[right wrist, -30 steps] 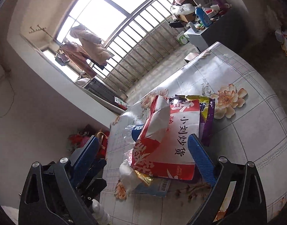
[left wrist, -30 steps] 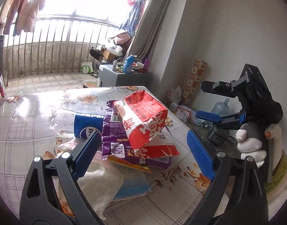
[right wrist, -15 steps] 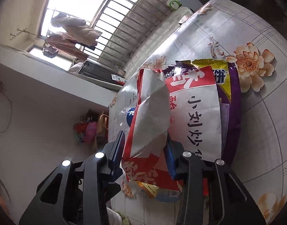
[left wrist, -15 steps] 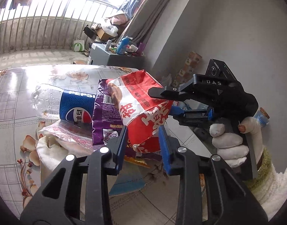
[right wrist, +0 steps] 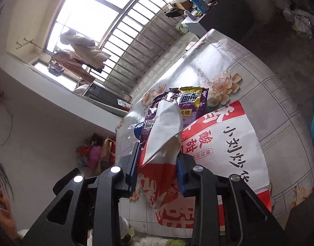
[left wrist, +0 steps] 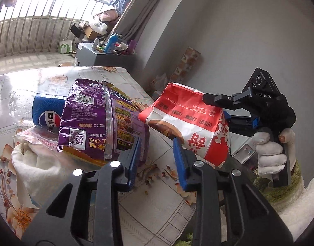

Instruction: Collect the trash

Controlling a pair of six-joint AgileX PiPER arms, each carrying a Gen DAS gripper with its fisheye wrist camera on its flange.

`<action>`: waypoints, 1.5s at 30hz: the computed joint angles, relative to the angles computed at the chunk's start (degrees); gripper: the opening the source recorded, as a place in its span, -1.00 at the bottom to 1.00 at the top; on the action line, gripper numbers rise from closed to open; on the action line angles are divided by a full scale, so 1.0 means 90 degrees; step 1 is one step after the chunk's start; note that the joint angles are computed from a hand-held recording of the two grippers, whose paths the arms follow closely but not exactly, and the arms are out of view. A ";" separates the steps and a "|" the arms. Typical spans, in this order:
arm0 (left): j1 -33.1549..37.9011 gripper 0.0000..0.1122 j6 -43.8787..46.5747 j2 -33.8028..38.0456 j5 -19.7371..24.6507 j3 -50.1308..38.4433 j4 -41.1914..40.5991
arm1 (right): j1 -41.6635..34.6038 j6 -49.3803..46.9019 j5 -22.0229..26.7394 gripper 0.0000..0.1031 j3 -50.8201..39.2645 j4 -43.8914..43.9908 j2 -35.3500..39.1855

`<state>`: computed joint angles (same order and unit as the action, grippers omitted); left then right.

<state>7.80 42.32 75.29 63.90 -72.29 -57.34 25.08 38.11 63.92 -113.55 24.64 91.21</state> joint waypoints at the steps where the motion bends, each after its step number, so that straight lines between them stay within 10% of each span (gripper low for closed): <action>1: -0.0108 -0.48 -0.0024 -0.0010 -0.0042 0.0024 0.0035 | 0.0018 0.0086 -0.0047 -0.41 0.0327 -0.0104 -0.0192; 10: -0.1335 -0.60 -0.0482 0.0299 -0.0271 -0.0300 0.0581 | -0.0314 0.0234 -0.1290 -0.40 0.3890 0.0652 -0.1720; 22: -0.3087 -0.68 -0.1328 0.1225 -0.0788 -0.0560 0.2033 | -0.0645 0.0321 -0.0916 0.19 0.4243 0.0002 -0.2571; 45: -0.3211 -0.79 -0.1192 0.1495 -0.0452 -0.0524 0.1637 | -0.2454 -0.1758 -0.0884 0.20 0.6621 0.3040 -0.3793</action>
